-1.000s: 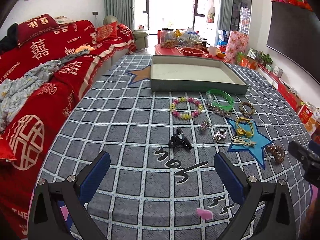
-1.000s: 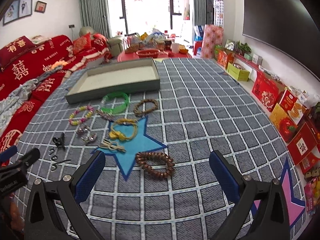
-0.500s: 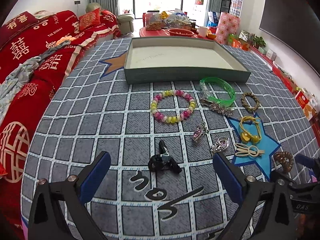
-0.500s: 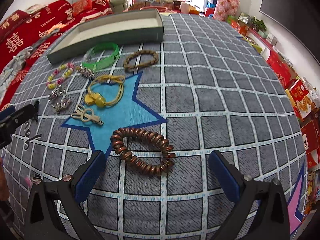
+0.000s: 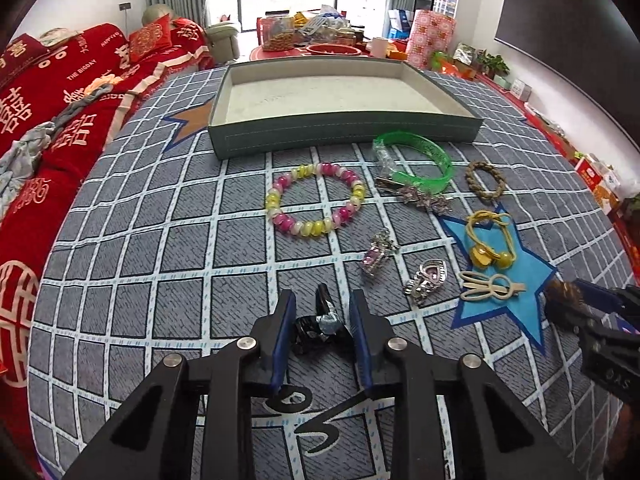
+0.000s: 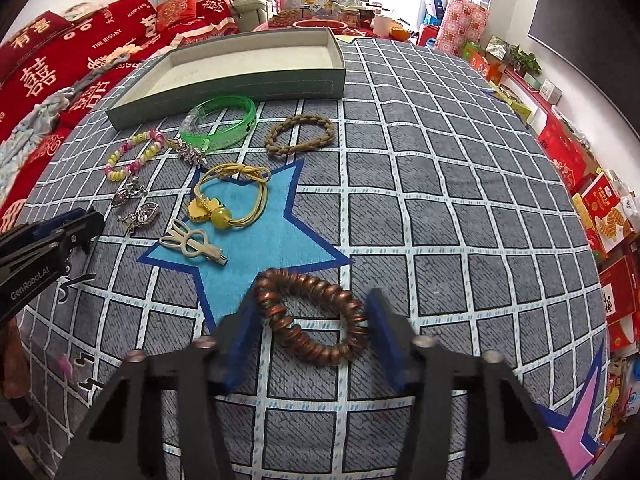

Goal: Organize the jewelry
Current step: 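Grasp the black hair clip with the left tool while the right tool grasps the brown bead bracelet, then carry both items into the grey-green tray and open both tools to release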

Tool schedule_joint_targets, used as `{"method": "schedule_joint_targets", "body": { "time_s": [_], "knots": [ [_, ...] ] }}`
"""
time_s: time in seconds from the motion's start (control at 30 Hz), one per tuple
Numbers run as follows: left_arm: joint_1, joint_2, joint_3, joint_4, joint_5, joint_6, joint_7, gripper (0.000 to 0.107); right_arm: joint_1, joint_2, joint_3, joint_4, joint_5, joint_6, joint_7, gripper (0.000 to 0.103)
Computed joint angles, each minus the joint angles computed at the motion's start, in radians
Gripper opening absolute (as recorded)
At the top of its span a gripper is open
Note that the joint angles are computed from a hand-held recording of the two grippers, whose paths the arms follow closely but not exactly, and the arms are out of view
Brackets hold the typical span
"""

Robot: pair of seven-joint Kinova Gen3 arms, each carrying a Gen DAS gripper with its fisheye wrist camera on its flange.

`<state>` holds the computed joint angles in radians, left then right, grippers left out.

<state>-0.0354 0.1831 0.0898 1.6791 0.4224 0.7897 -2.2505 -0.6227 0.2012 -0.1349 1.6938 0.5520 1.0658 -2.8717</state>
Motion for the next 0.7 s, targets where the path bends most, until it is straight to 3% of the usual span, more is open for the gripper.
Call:
{"method": "schedule_joint_targets", "body": {
  "time_s": [0.17,0.4,0.57,0.7],
  "knots": [
    [-0.041,-0.026,-0.002,-0.008,0.075,0.053,-0.082,0.038,0.004,-0.021,-0.003,0.014,-0.007,-0.01,-0.008,0.026],
    [-0.071,-0.03,-0.022,-0.103,0.163,0.155,-0.132,0.038,0.075,-0.104,-0.007,0.018,-0.049,-0.111,0.019,0.026],
    [-0.07,0.006,-0.017,-0.232,0.179,0.198,-0.107,0.038,0.144,-0.102,0.003,-0.066,-0.102,-0.146,0.135,0.026],
    [-0.045,0.054,-0.004,-0.336,0.142,0.171,-0.045,0.038,0.179,-0.053,0.026,-0.185,-0.126,-0.133,0.248,0.026]
  ]
}}
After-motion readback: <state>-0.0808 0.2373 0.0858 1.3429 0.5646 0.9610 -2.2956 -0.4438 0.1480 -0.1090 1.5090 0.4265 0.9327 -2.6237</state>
